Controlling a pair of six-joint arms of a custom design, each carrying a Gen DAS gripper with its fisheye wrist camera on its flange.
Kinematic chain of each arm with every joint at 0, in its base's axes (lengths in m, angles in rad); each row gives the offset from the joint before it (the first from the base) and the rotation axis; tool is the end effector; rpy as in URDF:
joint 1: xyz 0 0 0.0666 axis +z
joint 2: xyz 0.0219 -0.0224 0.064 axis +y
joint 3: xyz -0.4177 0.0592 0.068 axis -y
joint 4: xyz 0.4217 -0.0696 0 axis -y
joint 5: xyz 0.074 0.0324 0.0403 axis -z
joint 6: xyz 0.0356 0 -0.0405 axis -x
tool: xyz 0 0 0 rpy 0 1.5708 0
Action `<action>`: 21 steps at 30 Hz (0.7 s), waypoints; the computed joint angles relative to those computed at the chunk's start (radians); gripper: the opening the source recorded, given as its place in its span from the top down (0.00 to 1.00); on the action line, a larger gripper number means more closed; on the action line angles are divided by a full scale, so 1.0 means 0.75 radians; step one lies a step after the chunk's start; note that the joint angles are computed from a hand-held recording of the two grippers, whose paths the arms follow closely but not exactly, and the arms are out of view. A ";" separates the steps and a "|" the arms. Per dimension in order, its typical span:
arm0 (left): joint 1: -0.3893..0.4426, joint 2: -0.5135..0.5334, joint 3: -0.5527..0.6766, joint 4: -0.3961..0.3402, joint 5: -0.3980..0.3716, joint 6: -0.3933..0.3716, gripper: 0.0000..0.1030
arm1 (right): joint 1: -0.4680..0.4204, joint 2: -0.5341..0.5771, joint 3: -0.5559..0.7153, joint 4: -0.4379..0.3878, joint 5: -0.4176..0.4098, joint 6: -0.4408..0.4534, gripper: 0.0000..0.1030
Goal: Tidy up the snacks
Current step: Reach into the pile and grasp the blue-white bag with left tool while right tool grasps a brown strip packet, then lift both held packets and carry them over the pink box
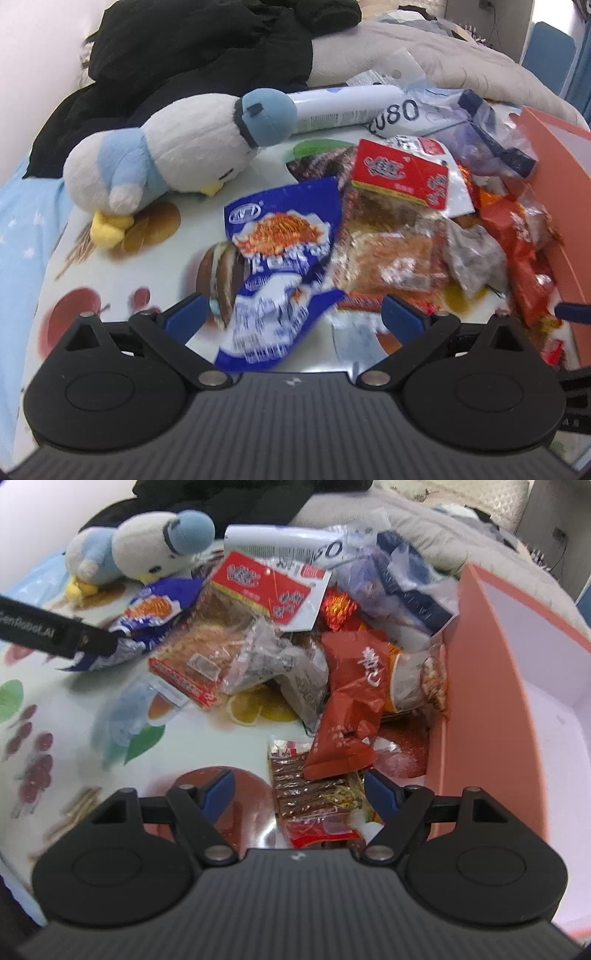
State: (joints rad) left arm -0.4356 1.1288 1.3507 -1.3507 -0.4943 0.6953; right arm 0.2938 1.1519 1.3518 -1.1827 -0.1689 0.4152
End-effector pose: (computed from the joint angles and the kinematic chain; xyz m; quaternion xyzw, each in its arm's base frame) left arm 0.3342 -0.1373 0.5348 -0.1757 0.9311 0.0877 0.3073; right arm 0.3695 0.1176 0.5327 -0.3540 0.8859 0.0631 0.2931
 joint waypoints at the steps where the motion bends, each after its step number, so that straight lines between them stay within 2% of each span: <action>1: 0.019 0.004 -0.011 0.026 0.000 -0.025 0.03 | 0.004 0.012 0.000 -0.002 0.010 -0.001 0.24; 5: 0.083 0.018 -0.042 0.075 0.054 -0.098 0.10 | 0.015 0.037 -0.001 -0.002 0.057 -0.012 0.24; 9: 0.112 0.021 -0.074 0.118 0.096 -0.136 0.13 | 0.008 0.053 0.012 -0.018 0.036 0.004 0.25; 10: 0.119 0.023 -0.081 0.123 0.116 -0.139 0.14 | 0.008 0.059 0.017 -0.026 0.027 0.009 0.28; 15: 0.105 0.032 -0.094 0.114 0.138 -0.096 0.25 | -0.020 0.094 0.059 -0.098 -0.053 -0.031 0.38; 17: 0.091 0.042 -0.085 0.092 0.124 -0.091 0.32 | -0.021 0.092 0.058 -0.097 -0.051 -0.034 0.41; 21: 0.085 0.031 -0.074 0.062 0.128 -0.039 0.36 | -0.024 0.087 0.060 -0.107 -0.054 -0.018 0.43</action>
